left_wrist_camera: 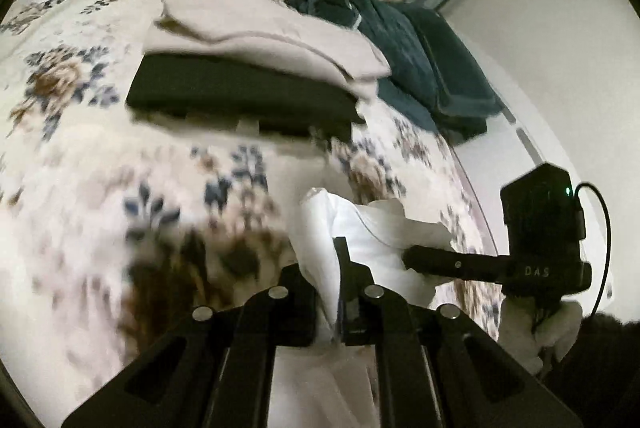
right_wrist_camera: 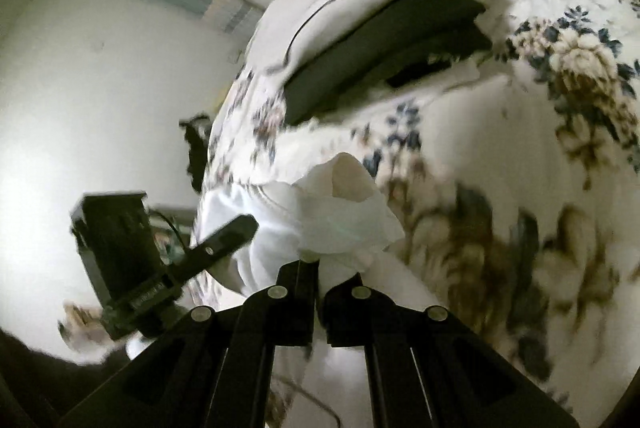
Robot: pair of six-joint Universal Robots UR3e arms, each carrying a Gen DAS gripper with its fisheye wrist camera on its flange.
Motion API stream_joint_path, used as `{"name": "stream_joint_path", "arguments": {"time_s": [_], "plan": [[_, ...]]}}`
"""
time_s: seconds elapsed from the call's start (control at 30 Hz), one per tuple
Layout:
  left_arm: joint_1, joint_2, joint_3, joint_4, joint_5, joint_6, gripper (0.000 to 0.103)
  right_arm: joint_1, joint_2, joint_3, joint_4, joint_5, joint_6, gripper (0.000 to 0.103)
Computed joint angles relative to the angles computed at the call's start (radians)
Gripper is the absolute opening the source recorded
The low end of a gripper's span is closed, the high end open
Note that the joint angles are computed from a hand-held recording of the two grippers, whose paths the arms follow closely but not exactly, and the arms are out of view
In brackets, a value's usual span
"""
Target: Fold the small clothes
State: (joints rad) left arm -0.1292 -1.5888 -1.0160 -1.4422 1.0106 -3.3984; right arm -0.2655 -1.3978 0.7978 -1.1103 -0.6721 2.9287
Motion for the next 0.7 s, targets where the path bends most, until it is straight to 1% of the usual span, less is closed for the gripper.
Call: {"name": "stream_joint_path", "arguments": {"time_s": [0.03,0.07,0.1,0.13,0.17,0.2,0.23,0.27,0.3,0.33,0.37,0.4,0.43,0.47,0.5,0.53,0.57,0.63,0.67,0.7], "plan": [[-0.007,0.045,-0.04,-0.021,0.004,0.0,0.009,-0.013,-0.063,0.066,0.045,-0.002,-0.059,0.003],[-0.009,0.117,-0.096,-0.081,0.001,0.008,0.009,-0.02,-0.13,0.128,0.116,-0.013,-0.131,0.003],[-0.016,0.163,-0.122,-0.132,0.002,0.004,0.012,-0.029,-0.171,0.148,0.206,-0.023,-0.195,0.004],[-0.012,0.222,-0.146,-0.209,0.004,0.01,0.021,-0.036,-0.225,0.206,0.267,-0.033,-0.25,0.005],[0.003,0.314,-0.194,-0.323,-0.002,0.028,0.031,-0.039,-0.256,0.23,0.372,-0.065,-0.323,0.012],[0.017,0.364,-0.216,-0.399,-0.011,0.04,0.036,-0.047,-0.276,0.238,0.457,-0.105,-0.379,0.019],[0.045,0.43,-0.236,-0.523,-0.015,0.065,0.048,-0.045,-0.311,0.285,0.506,-0.154,-0.416,0.037],[0.058,0.462,-0.239,-0.59,-0.01,0.074,0.052,-0.057,-0.346,0.318,0.579,-0.208,-0.464,0.055],[0.105,0.511,-0.243,-0.699,-0.011,0.113,0.052,-0.071,-0.383,0.355,0.629,-0.248,-0.495,0.06],[0.148,0.543,-0.243,-0.78,-0.008,0.15,0.052,-0.1,-0.43,0.423,0.672,-0.289,-0.534,0.061],[0.219,0.573,-0.238,-0.87,-0.002,0.206,0.052,-0.155,-0.461,0.448,0.73,-0.331,-0.57,0.061],[0.271,0.586,-0.235,-0.913,-0.01,0.247,0.052,-0.205,-0.497,0.484,0.754,-0.357,-0.589,0.061],[0.305,0.593,-0.26,-0.903,-0.022,0.267,0.053,-0.274,-0.532,0.514,0.779,-0.377,-0.607,0.061],[0.323,0.591,-0.295,-0.85,-0.033,0.26,0.053,-0.358,-0.564,0.557,0.781,-0.388,-0.604,0.065],[0.323,0.58,-0.358,-0.738,-0.058,0.231,0.055,-0.411,-0.588,0.604,0.759,-0.386,-0.585,0.068],[0.306,0.55,-0.43,-0.598,-0.09,0.189,0.06,-0.452,-0.616,0.657,0.72,-0.379,-0.555,0.074],[0.278,0.519,-0.475,-0.486,-0.093,0.141,0.06,-0.473,-0.629,0.718,0.643,-0.342,-0.496,0.074],[0.226,0.387,-0.583,-0.192,-0.163,0.054,0.06,-0.442,-0.629,0.819,0.491,-0.273,-0.402,0.074],[0.189,0.313,-0.594,-0.093,-0.152,0.014,0.06,-0.399,-0.608,0.867,0.385,-0.232,-0.338,0.074],[0.172,0.253,-0.604,-0.026,-0.176,0.009,0.06,-0.355,-0.582,0.914,0.28,-0.19,-0.278,0.074]]}}
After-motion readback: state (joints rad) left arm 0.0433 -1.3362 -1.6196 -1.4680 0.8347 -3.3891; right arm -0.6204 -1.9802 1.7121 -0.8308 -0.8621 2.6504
